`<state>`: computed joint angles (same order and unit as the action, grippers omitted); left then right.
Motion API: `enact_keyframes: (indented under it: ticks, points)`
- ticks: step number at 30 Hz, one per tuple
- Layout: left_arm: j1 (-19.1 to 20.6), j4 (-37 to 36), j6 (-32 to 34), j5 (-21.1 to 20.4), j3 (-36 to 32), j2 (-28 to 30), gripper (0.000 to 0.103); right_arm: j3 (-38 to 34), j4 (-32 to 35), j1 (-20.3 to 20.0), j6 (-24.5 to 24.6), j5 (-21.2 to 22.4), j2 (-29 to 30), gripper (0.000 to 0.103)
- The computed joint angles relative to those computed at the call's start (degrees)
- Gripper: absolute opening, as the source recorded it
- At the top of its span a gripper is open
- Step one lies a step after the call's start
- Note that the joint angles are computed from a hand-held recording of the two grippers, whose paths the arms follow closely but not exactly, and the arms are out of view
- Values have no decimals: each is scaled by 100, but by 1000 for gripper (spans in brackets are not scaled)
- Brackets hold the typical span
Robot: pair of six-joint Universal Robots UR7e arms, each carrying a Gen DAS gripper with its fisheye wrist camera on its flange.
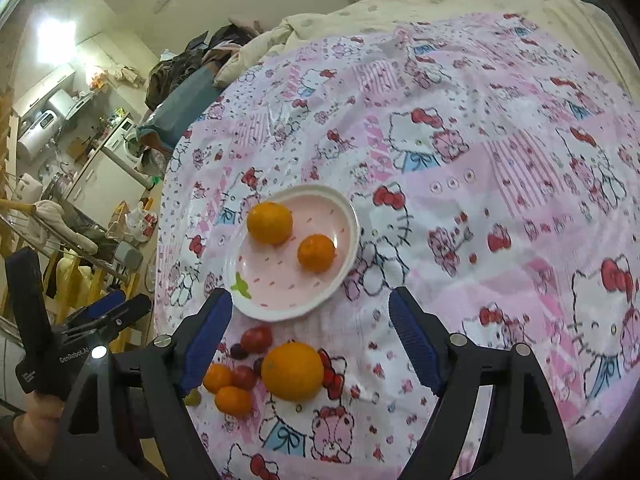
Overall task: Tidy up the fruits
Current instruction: 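Lift both grippers away from the plate back toward the fruit cluster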
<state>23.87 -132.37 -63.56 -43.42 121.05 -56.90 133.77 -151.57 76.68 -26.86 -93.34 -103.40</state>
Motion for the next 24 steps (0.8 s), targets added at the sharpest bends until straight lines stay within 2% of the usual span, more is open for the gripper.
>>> enact_keyframes:
  ticks: [7,12,17,24]
  points:
    - [43,-16,-274,-40,71,-38,100,73,95,-180,24,-68,-49,83]
    - [138,174,-559,-95,78,-82,100,22,237,-272,147,-112,154,83]
    - [245,298,-752,-261,92,-138,100,-96,712,-230,305,-263,554,83]
    - [297,445,-850,-333,108,-197,100,-67,820,82,347,-801,1292,83]
